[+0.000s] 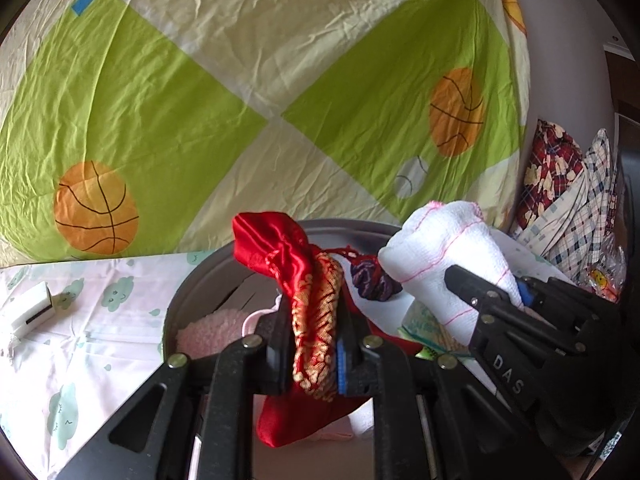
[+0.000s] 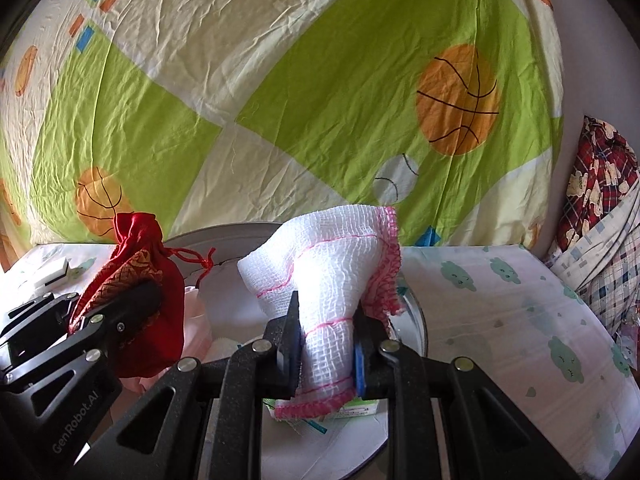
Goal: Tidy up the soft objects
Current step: 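Carry the red pouch and white towel over the tin with both grippers, then open both grippers to drop the pouch and towel into the tin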
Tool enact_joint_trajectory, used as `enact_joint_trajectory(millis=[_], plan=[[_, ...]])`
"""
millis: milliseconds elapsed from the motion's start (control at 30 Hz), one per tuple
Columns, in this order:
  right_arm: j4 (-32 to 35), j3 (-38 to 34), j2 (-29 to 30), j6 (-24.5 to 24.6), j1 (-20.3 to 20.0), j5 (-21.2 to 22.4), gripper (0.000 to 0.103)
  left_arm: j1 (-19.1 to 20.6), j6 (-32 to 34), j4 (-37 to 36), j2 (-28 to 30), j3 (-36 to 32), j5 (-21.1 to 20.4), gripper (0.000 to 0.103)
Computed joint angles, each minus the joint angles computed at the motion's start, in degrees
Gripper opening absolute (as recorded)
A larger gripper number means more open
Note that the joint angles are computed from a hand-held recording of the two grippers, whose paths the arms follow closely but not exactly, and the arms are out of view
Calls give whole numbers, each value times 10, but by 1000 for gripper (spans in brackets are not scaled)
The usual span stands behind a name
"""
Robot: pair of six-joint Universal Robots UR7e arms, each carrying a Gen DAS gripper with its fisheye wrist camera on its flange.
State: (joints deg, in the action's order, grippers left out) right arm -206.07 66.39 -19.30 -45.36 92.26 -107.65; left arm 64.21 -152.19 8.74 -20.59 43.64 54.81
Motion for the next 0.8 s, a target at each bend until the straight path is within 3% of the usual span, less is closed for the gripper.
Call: enact_joint_trajectory(millis=[100,167,300,467,567,800], plan=[[20,-1,-2,4,0,-1,23,2,-15,47,24,-46,-13,16],[51,-1,-5,11,-1,-4,30,3,-23,38,19,-38,-18,40],[68,9,-12,15,1,3,41,3,-37,6,-7,3,-21,60],[22,38,-27,37,-6,46,63,3,-42,-73,-53,76,-24,98],[-27,54,-31,44,-10,75,77,1,-23,-124,-76,116,-31,103],[-117,59,-20,40,-10,99,79,4,2,-155,-91,141,-59,103]])
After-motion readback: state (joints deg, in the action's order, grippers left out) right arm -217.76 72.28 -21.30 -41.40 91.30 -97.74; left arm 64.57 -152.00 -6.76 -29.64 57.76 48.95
